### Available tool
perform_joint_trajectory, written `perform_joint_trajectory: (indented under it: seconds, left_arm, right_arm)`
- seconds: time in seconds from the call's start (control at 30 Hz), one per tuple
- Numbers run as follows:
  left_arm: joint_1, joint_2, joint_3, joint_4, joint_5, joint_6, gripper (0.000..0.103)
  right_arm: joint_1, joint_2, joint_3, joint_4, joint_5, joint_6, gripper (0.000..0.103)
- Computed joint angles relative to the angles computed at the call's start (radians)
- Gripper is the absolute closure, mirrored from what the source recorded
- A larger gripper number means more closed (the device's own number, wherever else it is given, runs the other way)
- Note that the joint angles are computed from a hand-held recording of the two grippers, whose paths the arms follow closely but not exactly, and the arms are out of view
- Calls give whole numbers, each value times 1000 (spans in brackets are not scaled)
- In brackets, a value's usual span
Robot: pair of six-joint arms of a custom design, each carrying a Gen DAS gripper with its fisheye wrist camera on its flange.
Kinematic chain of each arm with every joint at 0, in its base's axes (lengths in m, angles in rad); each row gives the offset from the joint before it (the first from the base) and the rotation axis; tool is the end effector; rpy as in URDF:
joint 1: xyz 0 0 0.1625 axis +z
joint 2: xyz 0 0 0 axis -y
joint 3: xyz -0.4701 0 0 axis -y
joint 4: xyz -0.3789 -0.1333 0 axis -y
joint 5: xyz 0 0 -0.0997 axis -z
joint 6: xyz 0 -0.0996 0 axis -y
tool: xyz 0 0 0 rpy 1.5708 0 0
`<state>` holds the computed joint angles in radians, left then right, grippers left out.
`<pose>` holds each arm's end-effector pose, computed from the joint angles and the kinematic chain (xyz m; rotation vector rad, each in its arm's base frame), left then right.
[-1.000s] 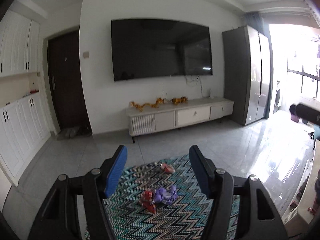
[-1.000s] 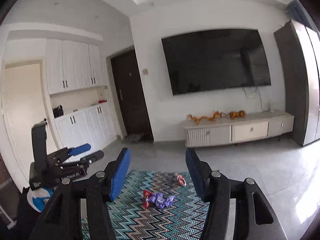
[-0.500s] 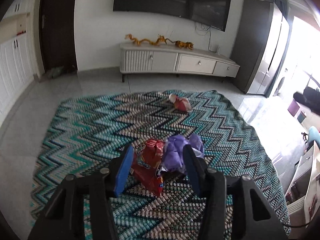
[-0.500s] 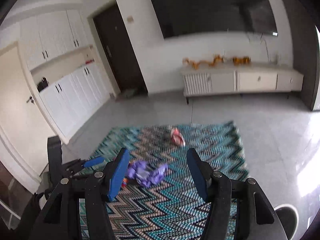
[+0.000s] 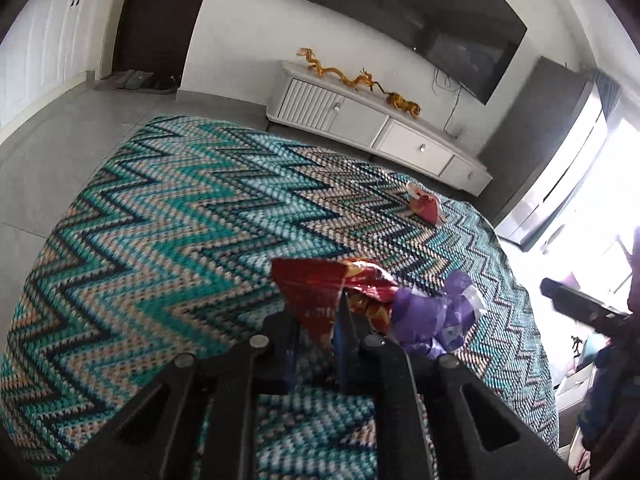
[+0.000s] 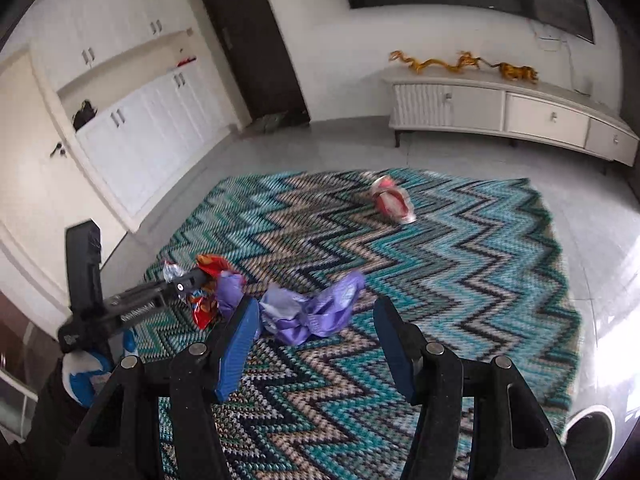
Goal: Collect trash
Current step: 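Grasp the red snack bag with the left tool while the right tool grasps the purple wrapper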
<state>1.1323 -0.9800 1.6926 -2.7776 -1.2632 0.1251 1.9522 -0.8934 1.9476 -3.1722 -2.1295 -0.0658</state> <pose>-0.1413 -0.6863 0.2689 0.6777 2.7372 -0.7702 0.3021 -0.5370 0.1791 0.3664 -2.5398 0.8242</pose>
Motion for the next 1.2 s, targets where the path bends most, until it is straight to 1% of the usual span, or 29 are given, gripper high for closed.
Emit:
perform_joint_trajectory:
  seconds: [0.1,0.2,0.23,0.3,0.37,0.43,0.53,0.57,0.6,0.63,0.7,0.93,1.07,1.2]
  left_arm:
    - [5,-16,20,-26,-8,-2,92]
    - [13,-29,40,-72,-21,-12,94]
    - [13,-34,47,-88,-19,-15,94]
    - [17,-44,56,-107,-25,-19,94]
    - [18,-54,64,-124,-32,-25,94]
    - [19,-66,77,-137,-36,-29,95]
    - [17,-90,101,-146,-37,-33,96]
    - [16,-97,109,-148,-38,-34,96]
    - [14,-104,116,-149,-37,-36,96]
    - [13,-112,125,-152,-38,-38,96]
    - [8,-127,141,-160,-38,-40,96]
    - [-27,-176,199,-189,-29,-55,96]
    - [-66,-205,229,-198,-17,-59,96]
    - [-120,-234,258,-209,-13,-52,96]
  right_arm:
    - [0,33,-22,19,4,-1,45]
    - [-15,55,-29,19,8,38,43]
    - [-19,61,-33,20,3,49,42]
    - [-27,76,-42,25,-1,73,35]
    - [-35,89,-52,29,13,86,34]
    - [-41,107,-67,30,13,94,29]
    - [-56,130,-84,29,19,111,29]
    - [-64,134,-82,24,24,119,37]
    - [-69,136,-81,21,33,123,53]
    - [-78,130,-71,12,58,126,56]
    - [-82,118,-47,-19,68,125,60]
    - [-58,28,70,-97,87,123,62]
    - [-28,-45,153,-123,91,135,62]
    - [17,-120,231,-168,78,135,62]
